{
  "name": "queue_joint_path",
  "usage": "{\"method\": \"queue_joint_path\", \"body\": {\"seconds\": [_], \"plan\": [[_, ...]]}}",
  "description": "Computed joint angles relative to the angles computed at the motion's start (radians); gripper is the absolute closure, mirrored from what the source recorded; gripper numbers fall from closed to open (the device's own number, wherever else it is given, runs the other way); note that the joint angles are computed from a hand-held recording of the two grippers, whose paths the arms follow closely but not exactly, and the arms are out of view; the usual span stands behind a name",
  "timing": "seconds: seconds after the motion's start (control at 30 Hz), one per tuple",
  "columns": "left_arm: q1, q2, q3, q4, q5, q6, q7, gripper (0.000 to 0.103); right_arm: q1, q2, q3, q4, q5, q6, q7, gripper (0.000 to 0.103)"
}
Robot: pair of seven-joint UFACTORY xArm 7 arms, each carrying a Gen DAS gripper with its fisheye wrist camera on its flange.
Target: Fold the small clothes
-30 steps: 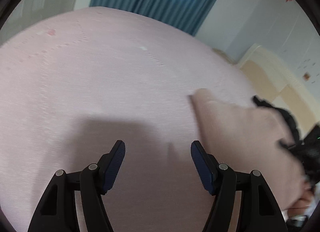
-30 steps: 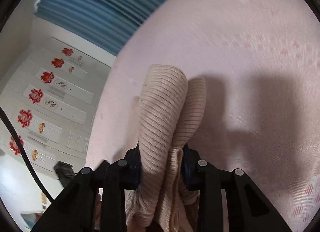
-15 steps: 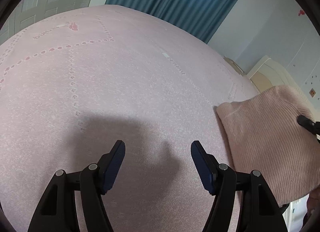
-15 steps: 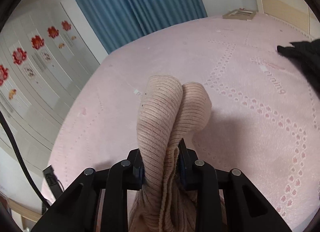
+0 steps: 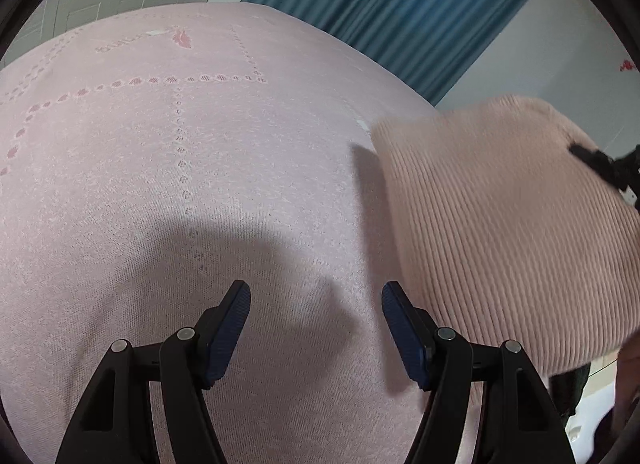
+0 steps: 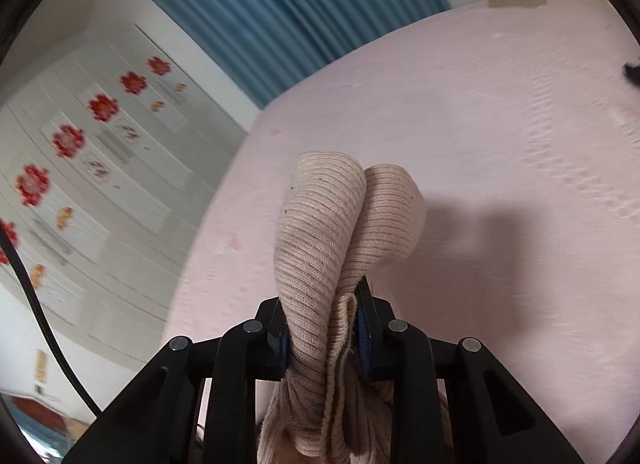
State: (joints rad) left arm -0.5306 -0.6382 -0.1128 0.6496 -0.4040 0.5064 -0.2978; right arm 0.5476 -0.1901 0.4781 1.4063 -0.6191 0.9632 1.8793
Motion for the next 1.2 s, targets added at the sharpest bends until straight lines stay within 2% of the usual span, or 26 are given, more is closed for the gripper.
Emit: {"method": "queue_joint_path", "body": {"seconds": [0.1, 0.17, 0.33, 0.37, 0.43, 0.47, 0.5, 0.63, 0.73, 0.87, 1.0, 1.2], "plan": [[-0.007, 0.005, 0.005, 0.0, -0.009, -0.01, 0.001, 0.037, -0.041, -0.107, -0.032, -0.172, -0.033, -0.206, 0.111, 0.077], [-0.011, 0.011, 0.004, 0.002, -0.01, -0.012, 0.005, 0.037, -0.059, -0.183, -0.04, -0.282, -0.002, -0.239, 0.123, 0.077], [-0.02, 0.033, -0.016, 0.014, 0.009, -0.005, 0.021, 0.037, -0.007, -0.328, -0.095, -0.519, 0.289, -0.021, 0.003, 0.075], [-0.02, 0.037, -0.022, 0.016, 0.016, -0.004, 0.024, 0.037, -0.01, -0.355, -0.093, -0.555, 0.329, 0.0, -0.006, 0.075], [-0.025, 0.047, -0.034, 0.019, 0.027, -0.007, 0.03, 0.037, 0.019, -0.453, -0.11, -0.653, 0.334, -0.056, -0.006, 0.075], [-0.035, 0.051, -0.03, 0.019, 0.022, -0.011, 0.039, 0.037, 0.01, -0.482, -0.094, -0.659, 0.339, -0.049, -0.018, 0.074], [-0.056, 0.061, -0.022, 0.022, 0.011, -0.013, 0.061, 0.037, -0.025, -0.507, -0.042, -0.634, 0.349, 0.0, -0.05, 0.071], [-0.077, 0.079, -0.03, 0.039, 0.016, 0.018, 0.108, 0.037, -0.053, -0.512, 0.057, -0.523, 0.338, 0.167, -0.139, 0.069], [-0.055, 0.047, -0.082, 0.026, 0.083, 0.042, 0.12, 0.037, -0.081, -0.519, 0.126, -0.474, 0.33, 0.212, -0.196, 0.064], [-0.086, -0.003, -0.088, 0.0, 0.103, 0.067, 0.155, 0.037, -0.111, -0.506, 0.167, -0.453, 0.34, 0.153, -0.23, 0.064], [-0.073, 0.003, -0.138, -0.008, 0.152, 0.04, 0.14, 0.04, -0.12, -0.536, 0.196, -0.49, 0.369, 0.088, -0.208, 0.064], [-0.056, 0.057, -0.201, 0.032, 0.234, -0.002, 0.078, 0.053, -0.113, -0.546, 0.204, -0.548, 0.396, 0.017, -0.209, 0.064]]}}
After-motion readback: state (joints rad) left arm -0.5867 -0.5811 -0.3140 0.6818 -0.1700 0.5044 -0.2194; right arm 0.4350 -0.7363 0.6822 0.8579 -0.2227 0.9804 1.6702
